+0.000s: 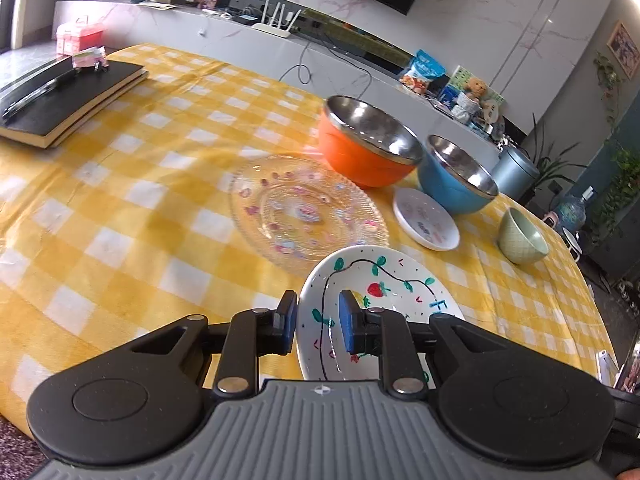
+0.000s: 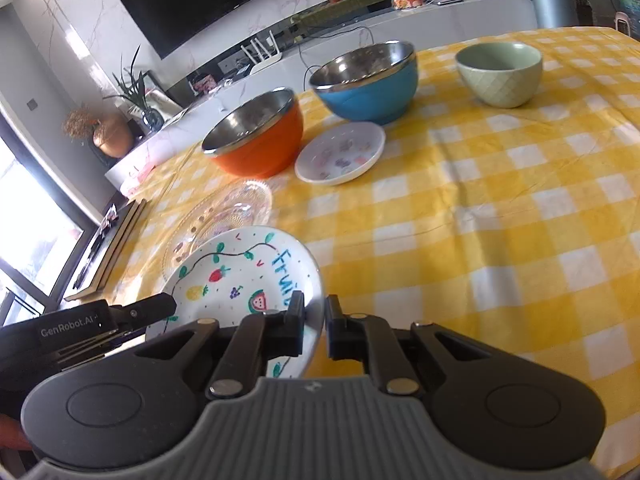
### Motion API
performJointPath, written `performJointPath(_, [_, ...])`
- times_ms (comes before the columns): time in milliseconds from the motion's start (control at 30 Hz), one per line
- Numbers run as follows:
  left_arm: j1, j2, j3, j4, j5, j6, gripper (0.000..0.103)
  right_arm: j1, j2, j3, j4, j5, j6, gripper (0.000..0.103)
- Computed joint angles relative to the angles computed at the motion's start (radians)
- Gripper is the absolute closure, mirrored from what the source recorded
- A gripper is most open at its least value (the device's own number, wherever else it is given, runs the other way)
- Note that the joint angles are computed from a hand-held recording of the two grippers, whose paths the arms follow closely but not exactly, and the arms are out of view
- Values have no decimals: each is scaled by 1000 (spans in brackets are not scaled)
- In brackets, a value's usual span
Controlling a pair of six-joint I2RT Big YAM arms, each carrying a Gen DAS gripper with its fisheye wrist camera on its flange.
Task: Organize plates and bowls
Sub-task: 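Lift the 'Fruity' plate and carry it toward the clear glass plate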
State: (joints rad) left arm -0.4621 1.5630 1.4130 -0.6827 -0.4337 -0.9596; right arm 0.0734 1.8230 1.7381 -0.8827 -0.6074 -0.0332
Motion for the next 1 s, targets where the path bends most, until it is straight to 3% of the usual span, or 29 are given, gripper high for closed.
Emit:
performJointPath(567, [-4,-37,-69,-28,51,-65,78,25,-11,-15,-63,41,-73,95])
performJointPath(1000, [-6,-21,-45,-56,43,-64,78,26,-14,-26,-44,48,-65,95])
